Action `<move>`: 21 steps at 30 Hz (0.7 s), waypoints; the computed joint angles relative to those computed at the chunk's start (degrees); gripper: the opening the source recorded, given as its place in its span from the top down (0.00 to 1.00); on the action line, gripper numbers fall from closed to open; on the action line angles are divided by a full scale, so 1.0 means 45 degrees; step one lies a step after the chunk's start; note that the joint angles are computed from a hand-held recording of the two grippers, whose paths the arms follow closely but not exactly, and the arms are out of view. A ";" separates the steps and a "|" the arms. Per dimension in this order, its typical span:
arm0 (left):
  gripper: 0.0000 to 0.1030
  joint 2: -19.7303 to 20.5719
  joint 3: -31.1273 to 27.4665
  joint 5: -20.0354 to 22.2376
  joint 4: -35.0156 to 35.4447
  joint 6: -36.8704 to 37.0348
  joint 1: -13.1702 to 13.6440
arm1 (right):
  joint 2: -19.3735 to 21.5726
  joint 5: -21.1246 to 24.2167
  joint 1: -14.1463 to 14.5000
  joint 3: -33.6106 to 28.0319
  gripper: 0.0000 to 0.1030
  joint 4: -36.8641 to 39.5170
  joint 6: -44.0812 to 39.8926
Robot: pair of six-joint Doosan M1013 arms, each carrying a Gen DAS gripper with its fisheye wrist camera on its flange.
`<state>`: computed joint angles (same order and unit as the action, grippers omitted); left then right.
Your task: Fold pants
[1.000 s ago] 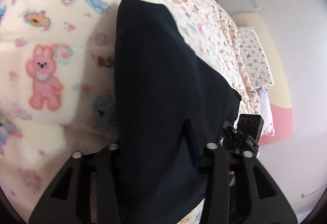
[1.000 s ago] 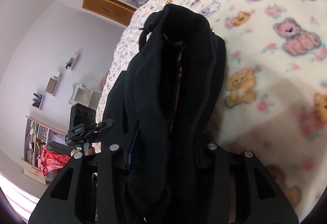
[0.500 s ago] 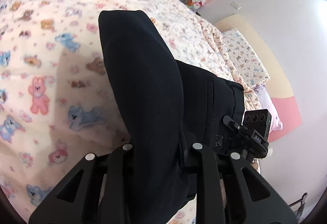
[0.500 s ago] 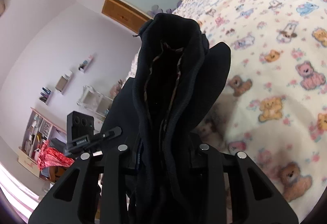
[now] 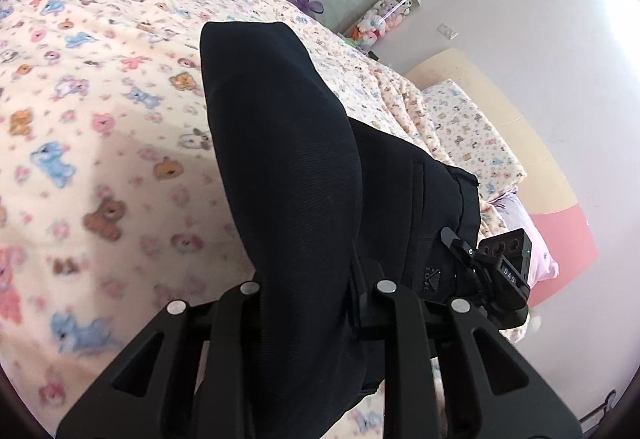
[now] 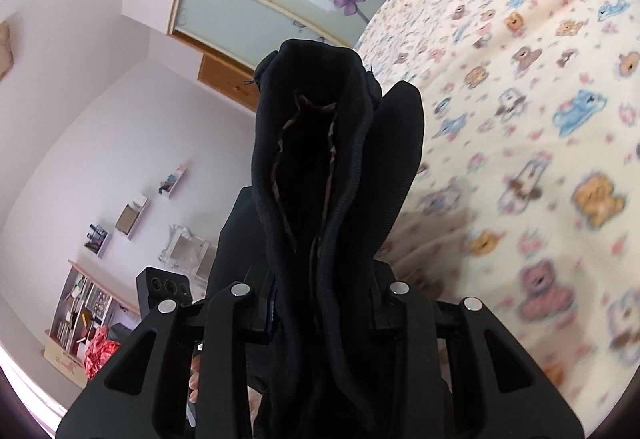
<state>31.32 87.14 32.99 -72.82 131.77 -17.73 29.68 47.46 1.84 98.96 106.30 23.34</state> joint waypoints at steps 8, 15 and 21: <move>0.79 0.1092 -0.0772 -0.0715 0.0656 -0.0690 -0.0100 | 0.0518 -0.0740 -0.0187 -0.0211 0.69 -0.0214 0.0520; 0.62 0.1807 -0.0694 -0.0688 -0.1377 0.0040 0.0155 | 0.0732 -0.1678 -0.0092 -0.0097 0.69 -0.0569 0.1451; 0.54 0.1025 0.0278 -0.1986 -0.2716 0.1090 0.0097 | 0.0272 -0.2868 -0.0082 0.0182 0.40 -0.0989 0.2248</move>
